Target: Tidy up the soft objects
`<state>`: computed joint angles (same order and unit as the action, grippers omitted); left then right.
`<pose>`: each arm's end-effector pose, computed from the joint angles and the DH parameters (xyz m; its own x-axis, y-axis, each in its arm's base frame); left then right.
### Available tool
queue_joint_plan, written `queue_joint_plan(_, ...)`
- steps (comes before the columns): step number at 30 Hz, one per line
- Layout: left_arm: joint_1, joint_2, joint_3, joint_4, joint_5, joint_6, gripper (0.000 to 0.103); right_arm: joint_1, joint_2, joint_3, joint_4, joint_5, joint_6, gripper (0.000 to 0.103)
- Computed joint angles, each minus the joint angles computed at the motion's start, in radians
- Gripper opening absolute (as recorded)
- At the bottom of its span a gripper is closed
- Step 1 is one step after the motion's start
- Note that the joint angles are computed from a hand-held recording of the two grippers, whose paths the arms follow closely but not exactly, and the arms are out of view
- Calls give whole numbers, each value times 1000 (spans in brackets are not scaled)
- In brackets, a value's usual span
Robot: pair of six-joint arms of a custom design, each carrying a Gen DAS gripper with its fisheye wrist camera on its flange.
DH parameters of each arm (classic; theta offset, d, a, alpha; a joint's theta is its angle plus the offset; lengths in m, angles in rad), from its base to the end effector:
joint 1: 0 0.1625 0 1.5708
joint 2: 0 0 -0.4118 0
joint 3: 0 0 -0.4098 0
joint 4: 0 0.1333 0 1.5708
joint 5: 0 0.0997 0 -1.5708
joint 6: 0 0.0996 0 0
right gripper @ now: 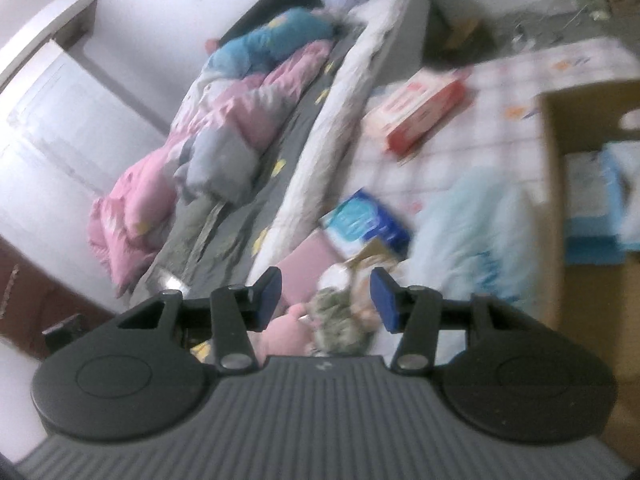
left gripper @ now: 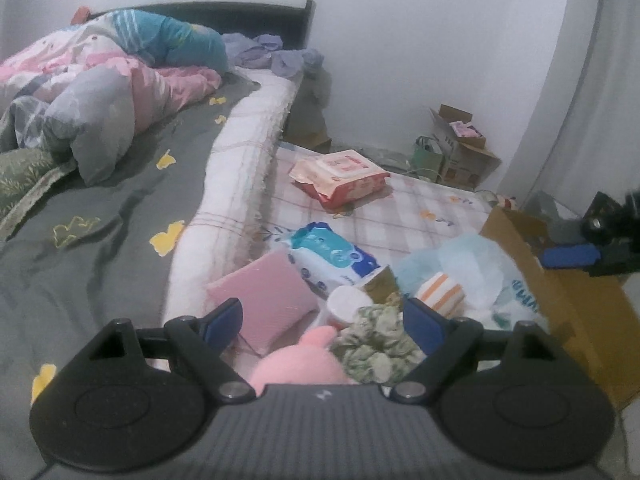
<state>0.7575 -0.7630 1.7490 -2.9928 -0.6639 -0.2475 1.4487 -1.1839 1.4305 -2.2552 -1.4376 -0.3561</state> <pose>-0.3196 -0.5937 0.0919 -0.8061 0.0599 -0.5887 0.4756 0.6575 -0.5843 0.0620 -0.6977 0.3967 -0.9669 -0.2526 0.0351 -0.2420 0.8652 -0.4393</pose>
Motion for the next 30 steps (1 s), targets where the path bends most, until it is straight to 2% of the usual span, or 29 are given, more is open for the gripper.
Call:
queue_joint_plan(3, 13, 9, -1, -39, 9, 75, 87, 26, 45, -27, 41, 7, 30, 49)
queue_joint_plan(6, 45, 16, -29, -13, -9, 143, 85, 55, 116, -76, 83, -8, 72, 51)
queue_joint_plan(10, 94, 35, -104, 103, -32, 219, 83, 82, 228, -176, 154, -33, 155, 55)
queue_joint_plan(14, 145, 84, -231, 290, -67, 279, 85, 94, 314, -251, 183, -38, 216, 55)
queue_joint_plan(18, 183, 155, -349, 391, -92, 381, 95, 101, 364, -299, 191, -40, 221, 58)
queue_joint_plan(20, 201, 187, -410, 469, -104, 393, 95, 102, 385, -327, 204, -51, 219, 59)
queue_joint_plan(24, 221, 240, -496, 590, -75, 366, 95, 100, 415, -366, 215, -65, 219, 61)
queue_joint_plan(30, 223, 243, -488, 569, -56, 358, 83, 94, 445, -400, 218, -81, 220, 62)
